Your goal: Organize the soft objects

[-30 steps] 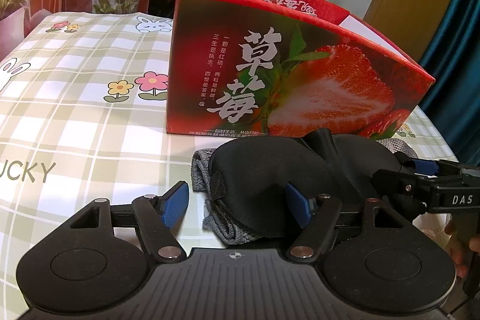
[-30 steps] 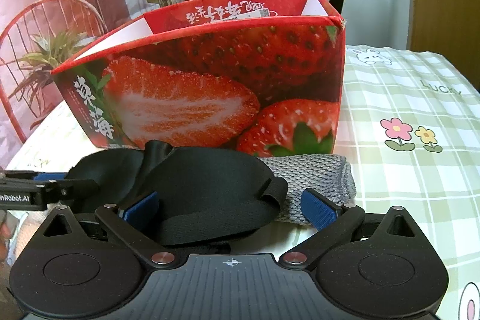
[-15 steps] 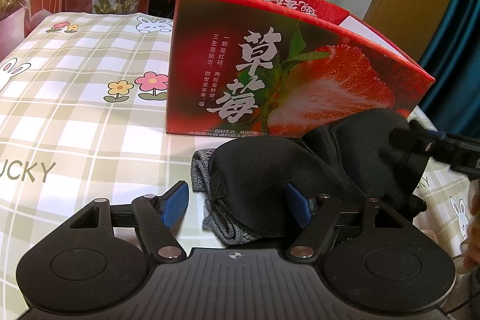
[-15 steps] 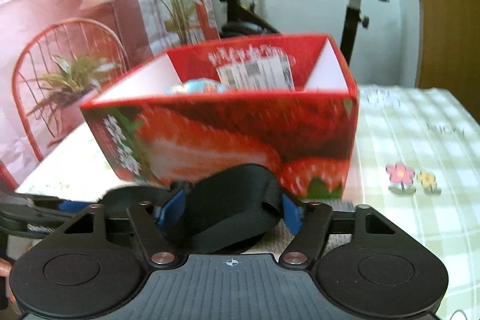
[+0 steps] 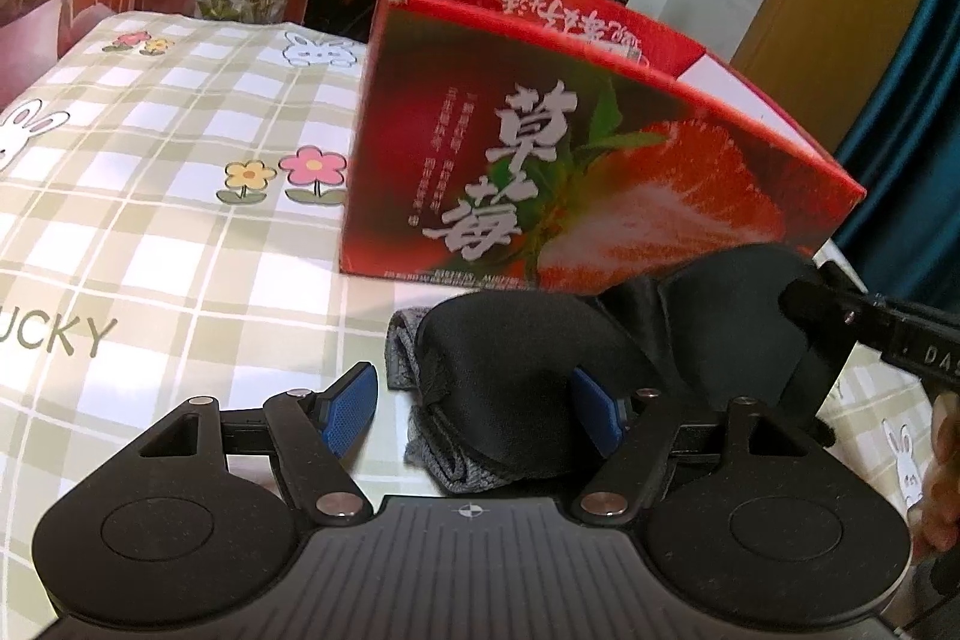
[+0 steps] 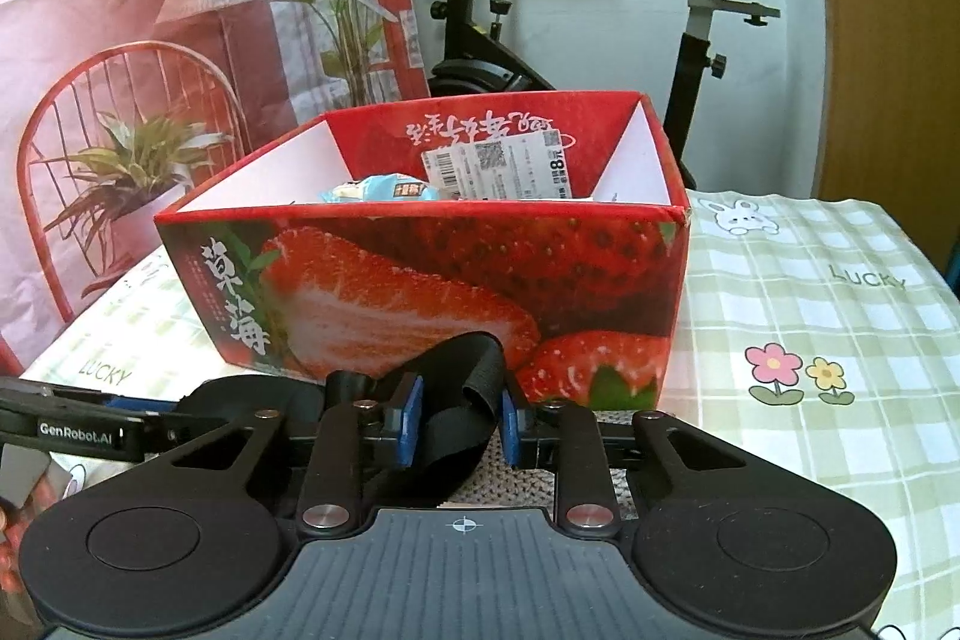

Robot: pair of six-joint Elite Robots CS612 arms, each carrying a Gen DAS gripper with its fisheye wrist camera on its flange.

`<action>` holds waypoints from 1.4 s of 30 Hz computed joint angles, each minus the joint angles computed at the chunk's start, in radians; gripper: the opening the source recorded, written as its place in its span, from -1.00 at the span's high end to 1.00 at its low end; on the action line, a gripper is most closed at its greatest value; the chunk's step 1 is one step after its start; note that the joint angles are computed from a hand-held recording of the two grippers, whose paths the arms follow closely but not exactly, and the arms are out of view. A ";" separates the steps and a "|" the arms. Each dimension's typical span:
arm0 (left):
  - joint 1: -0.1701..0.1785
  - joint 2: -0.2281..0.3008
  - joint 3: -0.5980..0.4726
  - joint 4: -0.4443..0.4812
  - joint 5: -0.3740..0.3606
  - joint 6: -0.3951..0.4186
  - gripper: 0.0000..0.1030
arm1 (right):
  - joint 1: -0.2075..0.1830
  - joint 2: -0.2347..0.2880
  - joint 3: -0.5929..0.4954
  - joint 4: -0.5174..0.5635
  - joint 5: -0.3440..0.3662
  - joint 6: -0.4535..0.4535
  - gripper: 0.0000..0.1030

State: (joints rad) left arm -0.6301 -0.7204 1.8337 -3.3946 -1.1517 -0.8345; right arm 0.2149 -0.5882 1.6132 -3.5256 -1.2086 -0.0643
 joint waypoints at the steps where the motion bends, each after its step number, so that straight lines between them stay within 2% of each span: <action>1: 0.000 -0.001 0.001 -0.006 0.002 0.000 -0.42 | 0.001 0.000 0.000 0.000 0.000 0.000 0.54; 15: 0.000 -0.010 0.022 -0.038 -0.018 -0.031 -0.40 | 0.004 -0.004 0.007 0.051 -0.001 -0.018 0.54; 23: 0.012 -0.006 0.021 -0.043 -0.040 -0.055 -0.41 | 0.003 -0.002 0.003 0.069 -0.006 -0.014 0.54; 28: 0.027 0.004 0.017 -0.078 -0.076 -0.095 -0.40 | 0.002 0.000 -0.001 0.081 -0.003 -0.013 0.54; 31: 0.037 0.012 0.019 -0.140 -0.109 -0.106 -0.36 | 0.002 -0.002 -0.001 0.078 0.008 -0.011 0.54; 32: 0.035 0.011 0.020 -0.151 -0.103 -0.097 -0.33 | 0.001 -0.003 0.000 0.074 0.013 -0.011 0.54; 34: 0.031 0.006 0.019 -0.150 -0.087 -0.068 -0.03 | -0.001 -0.006 0.002 0.066 0.024 -0.009 0.54; 35: 0.029 0.002 0.020 -0.142 -0.078 -0.052 0.22 | -0.001 -0.008 0.003 0.062 0.027 -0.008 0.54; 36: 0.028 -0.001 0.020 -0.139 -0.072 -0.039 0.38 | -0.002 -0.010 0.003 0.058 0.031 -0.008 0.54; 39: 0.026 -0.002 0.024 -0.169 -0.070 -0.005 0.58 | -0.006 -0.015 0.005 0.046 0.052 -0.005 0.60; 42: 0.018 -0.004 0.025 -0.200 -0.046 0.041 0.66 | -0.010 -0.020 0.009 0.030 0.077 -0.007 0.65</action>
